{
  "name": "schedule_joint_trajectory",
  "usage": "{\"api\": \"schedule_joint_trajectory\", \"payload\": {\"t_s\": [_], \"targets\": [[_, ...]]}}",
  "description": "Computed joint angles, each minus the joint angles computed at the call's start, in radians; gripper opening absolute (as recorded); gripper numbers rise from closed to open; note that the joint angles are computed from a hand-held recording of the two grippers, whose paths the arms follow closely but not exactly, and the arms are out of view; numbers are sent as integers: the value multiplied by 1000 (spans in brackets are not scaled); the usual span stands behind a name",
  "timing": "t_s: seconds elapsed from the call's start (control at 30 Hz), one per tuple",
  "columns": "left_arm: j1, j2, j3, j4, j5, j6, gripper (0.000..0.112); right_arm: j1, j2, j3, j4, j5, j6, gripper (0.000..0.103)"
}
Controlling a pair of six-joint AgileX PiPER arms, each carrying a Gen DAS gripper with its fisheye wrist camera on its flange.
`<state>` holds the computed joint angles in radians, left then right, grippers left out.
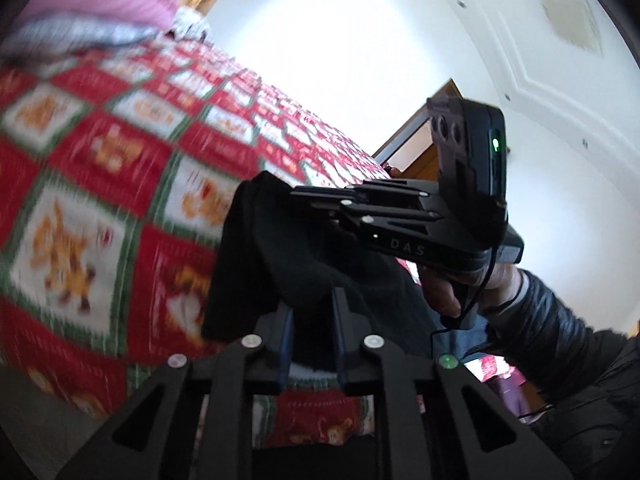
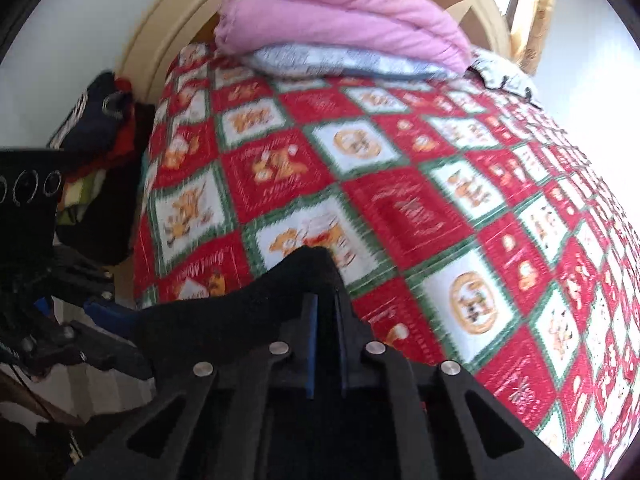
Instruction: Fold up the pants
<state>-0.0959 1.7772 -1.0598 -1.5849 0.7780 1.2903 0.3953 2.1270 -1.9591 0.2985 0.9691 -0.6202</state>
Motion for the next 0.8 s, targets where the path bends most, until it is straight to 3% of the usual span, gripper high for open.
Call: {"api": "schedule_joint_trajectory", "payload": {"t_s": [0.1, 0.13, 0.23, 0.37, 0.43, 0.47, 0.5, 0.6, 0.67, 0.73, 0.8], "targets": [[-57, -8, -51, 173, -168, -119, 18, -15, -9, -7, 0, -30, 37, 7], [-61, 3, -61, 205, -185, -146, 18, -10, 4, -22, -16, -32, 58, 7], [-56, 53, -87, 319, -184, -277, 18, 11, 31, -19, -72, -76, 98, 7], [-6, 50, -81, 342, -144, -310, 15, 32, 51, 27, -124, -156, 128, 10], [21, 36, -75, 360, -151, -341, 15, 7, 54, -1, -88, -113, 130, 24], [37, 14, -51, 347, -150, -337, 15, -2, 44, 3, -90, -107, 142, 40], [46, -2, -39, 320, -156, -325, 15, -12, 26, 17, -88, -108, 152, 43], [39, -82, 22, 217, -223, -231, 37, -85, -104, 162, 71, -126, 80, 44], [8, -123, 32, 200, -291, -213, 66, -100, -195, 284, 122, -164, 36, 44], [-14, -136, 28, 180, -309, -185, 71, -92, -281, 418, 143, -221, -6, 44], [-48, -129, 9, 260, -329, -247, 71, -77, -325, 517, 172, -230, -41, 44]]}}
